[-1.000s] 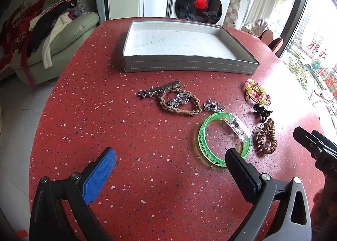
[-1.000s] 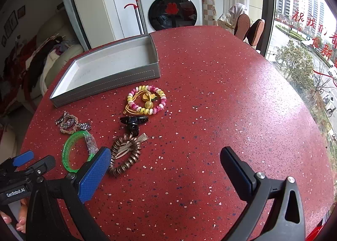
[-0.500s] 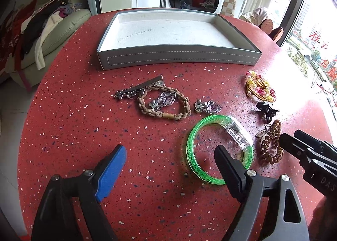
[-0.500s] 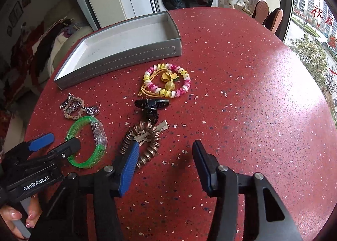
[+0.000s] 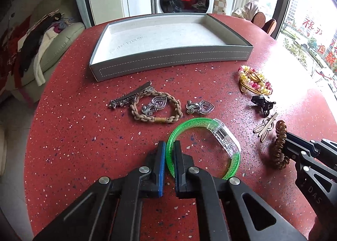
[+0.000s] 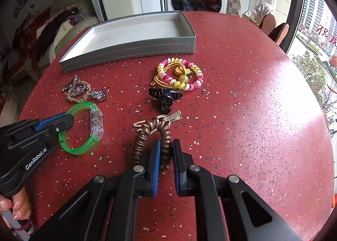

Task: Organize jewelry
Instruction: 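Carry both items into the gray tray while the right tool opens releasing the coil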

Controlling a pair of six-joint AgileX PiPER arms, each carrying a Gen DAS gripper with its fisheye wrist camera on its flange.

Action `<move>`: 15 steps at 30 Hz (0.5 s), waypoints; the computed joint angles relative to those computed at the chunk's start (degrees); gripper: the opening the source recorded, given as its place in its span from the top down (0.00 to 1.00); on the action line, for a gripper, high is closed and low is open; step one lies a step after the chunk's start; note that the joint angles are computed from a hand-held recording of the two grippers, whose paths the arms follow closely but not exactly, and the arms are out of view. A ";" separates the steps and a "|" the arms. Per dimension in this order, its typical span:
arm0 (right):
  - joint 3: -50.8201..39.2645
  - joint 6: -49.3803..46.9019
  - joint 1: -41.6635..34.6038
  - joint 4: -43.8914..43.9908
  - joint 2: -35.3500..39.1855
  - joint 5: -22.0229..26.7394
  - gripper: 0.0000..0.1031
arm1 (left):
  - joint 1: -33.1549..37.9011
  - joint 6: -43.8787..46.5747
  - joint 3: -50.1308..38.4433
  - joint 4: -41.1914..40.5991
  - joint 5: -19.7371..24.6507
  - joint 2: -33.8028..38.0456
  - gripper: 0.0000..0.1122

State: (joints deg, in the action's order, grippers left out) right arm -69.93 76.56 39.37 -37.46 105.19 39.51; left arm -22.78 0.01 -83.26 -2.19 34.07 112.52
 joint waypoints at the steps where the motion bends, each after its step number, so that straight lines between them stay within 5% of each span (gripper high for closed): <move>1: 0.86 0.83 -0.09 -0.65 -0.91 -0.67 0.88 | 0.96 2.64 0.34 -3.08 0.03 -0.30 0.77; 7: 1.81 -0.32 -3.04 0.64 -4.65 -3.89 0.88 | 4.06 10.64 2.26 -11.78 -0.18 -3.05 0.77; 15: -9.86 -15.11 -8.43 8.77 -1.95 -3.03 0.88 | 7.22 13.61 -6.01 -16.04 5.92 -2.32 0.77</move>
State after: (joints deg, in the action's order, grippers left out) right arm -79.79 61.44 30.94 -28.69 103.24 36.48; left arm -15.56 13.63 -89.27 -18.22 39.99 110.20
